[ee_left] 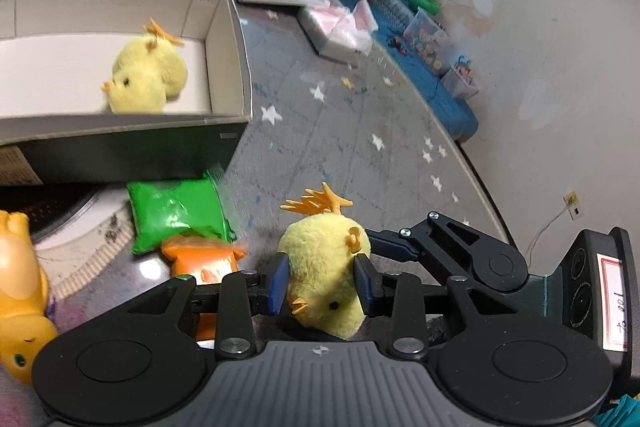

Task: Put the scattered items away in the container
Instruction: 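Lift the second chick with both grippers and lower it into the box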

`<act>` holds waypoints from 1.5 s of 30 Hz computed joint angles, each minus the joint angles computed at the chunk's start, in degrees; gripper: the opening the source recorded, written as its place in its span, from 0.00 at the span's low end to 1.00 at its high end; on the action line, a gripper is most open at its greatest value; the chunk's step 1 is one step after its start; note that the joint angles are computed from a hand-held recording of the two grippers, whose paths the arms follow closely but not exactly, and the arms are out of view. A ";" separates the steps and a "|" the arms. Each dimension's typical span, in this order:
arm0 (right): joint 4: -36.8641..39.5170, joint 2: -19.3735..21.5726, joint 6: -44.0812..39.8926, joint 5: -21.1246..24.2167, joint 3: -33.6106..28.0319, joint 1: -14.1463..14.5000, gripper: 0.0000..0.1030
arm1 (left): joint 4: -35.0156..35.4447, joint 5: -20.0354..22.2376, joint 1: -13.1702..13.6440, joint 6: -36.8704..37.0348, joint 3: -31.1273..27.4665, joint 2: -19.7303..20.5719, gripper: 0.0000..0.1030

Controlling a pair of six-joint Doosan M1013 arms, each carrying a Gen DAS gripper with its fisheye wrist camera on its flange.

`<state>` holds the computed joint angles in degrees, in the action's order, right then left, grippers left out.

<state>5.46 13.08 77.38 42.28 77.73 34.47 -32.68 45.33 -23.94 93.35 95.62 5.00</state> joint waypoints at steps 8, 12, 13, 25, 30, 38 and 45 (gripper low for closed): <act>-1.97 1.72 -0.64 -1.15 -4.25 1.18 0.72 | 1.26 -3.70 1.58 -1.48 -0.38 -1.83 0.36; -1.48 3.71 -2.88 -1.67 -7.69 1.58 0.72 | 2.27 -5.74 2.69 -2.51 -0.64 -2.45 0.36; -1.26 4.19 -3.43 -1.69 -8.49 1.64 0.72 | 2.48 -6.20 3.06 -2.79 -0.70 -2.59 0.36; 1.54 12.10 -10.14 -0.01 -21.09 2.45 0.72 | 5.24 -8.90 7.59 -4.79 -3.31 -1.69 0.37; 2.43 16.65 -11.01 3.24 -27.58 2.55 0.72 | 4.99 -8.51 9.76 -5.55 -4.61 0.19 0.37; 4.07 23.61 -11.52 11.44 -37.41 2.18 0.72 | 2.82 -6.58 12.41 -6.09 -6.07 3.53 0.37; 4.71 27.59 -11.42 18.00 -42.89 1.77 0.72 | 0.28 -4.18 13.95 -5.78 -6.94 5.62 0.36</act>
